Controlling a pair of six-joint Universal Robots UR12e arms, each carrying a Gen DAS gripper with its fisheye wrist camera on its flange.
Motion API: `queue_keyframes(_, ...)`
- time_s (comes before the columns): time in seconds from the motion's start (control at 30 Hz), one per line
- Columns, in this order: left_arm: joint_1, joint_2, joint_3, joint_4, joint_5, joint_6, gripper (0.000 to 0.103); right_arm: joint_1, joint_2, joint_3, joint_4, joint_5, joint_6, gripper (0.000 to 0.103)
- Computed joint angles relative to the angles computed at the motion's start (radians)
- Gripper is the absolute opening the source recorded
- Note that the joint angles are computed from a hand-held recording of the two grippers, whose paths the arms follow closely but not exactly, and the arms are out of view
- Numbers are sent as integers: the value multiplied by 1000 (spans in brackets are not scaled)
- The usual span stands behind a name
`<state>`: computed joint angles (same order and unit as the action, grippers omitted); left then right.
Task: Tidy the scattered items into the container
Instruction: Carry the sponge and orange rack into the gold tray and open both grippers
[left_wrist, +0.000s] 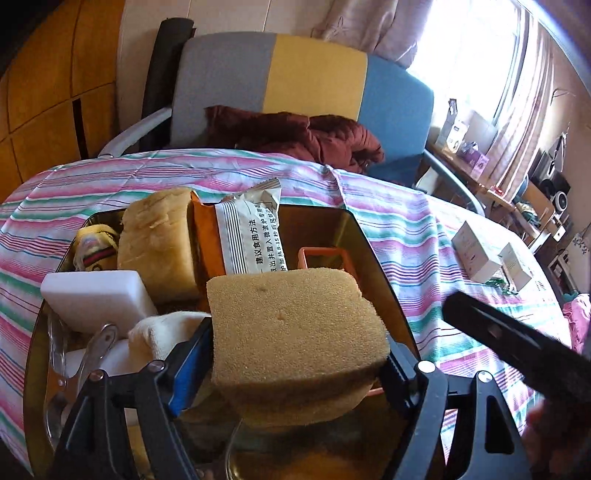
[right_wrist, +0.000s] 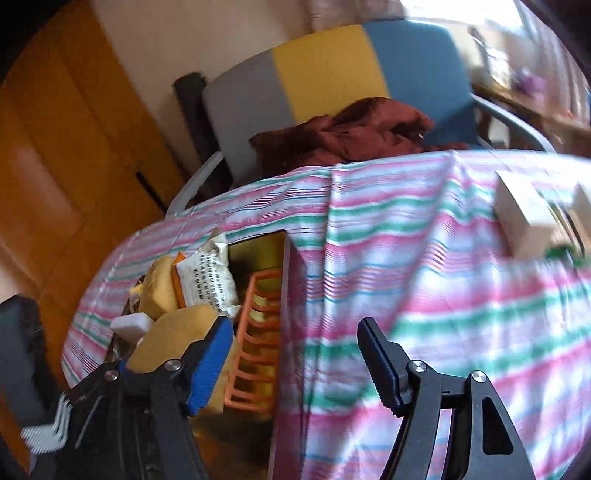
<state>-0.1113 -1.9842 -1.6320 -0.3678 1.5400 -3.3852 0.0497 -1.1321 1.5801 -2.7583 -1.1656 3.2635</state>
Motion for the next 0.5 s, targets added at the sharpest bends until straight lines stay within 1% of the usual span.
queue_keyframes(0.07,2,2,1,9,-4,-7,82,-11,-14,25,-18,14,19,71)
queue_keyframes(0.17,10,10,-7,52,-5,-21,84,-21,-30,54,-36,27,18,71)
queue_keyframes(0.27,26,24,-13,69,-43,-35,84,-24,-44,71,-42,35,6,71)
queue_keyframes(0.33,33,32,-18,79,-46,-46,84,-24,-50,76,-43,57,-11,71)
queue_keyframes(0.4,37,45,-31,93,-46,-51,84,-18,-53,76,-42,81,-46,69)
queue_keyframes(0.43,40,52,-45,122,-40,-61,84,-13,-55,75,-41,84,-69,67)
queue_keyframes(0.47,41,58,-58,150,-31,-73,84,-5,-58,72,-33,80,-103,58)
queue_keyframes(0.5,42,64,-70,176,-17,-89,84,3,-61,69,-21,68,-138,47)
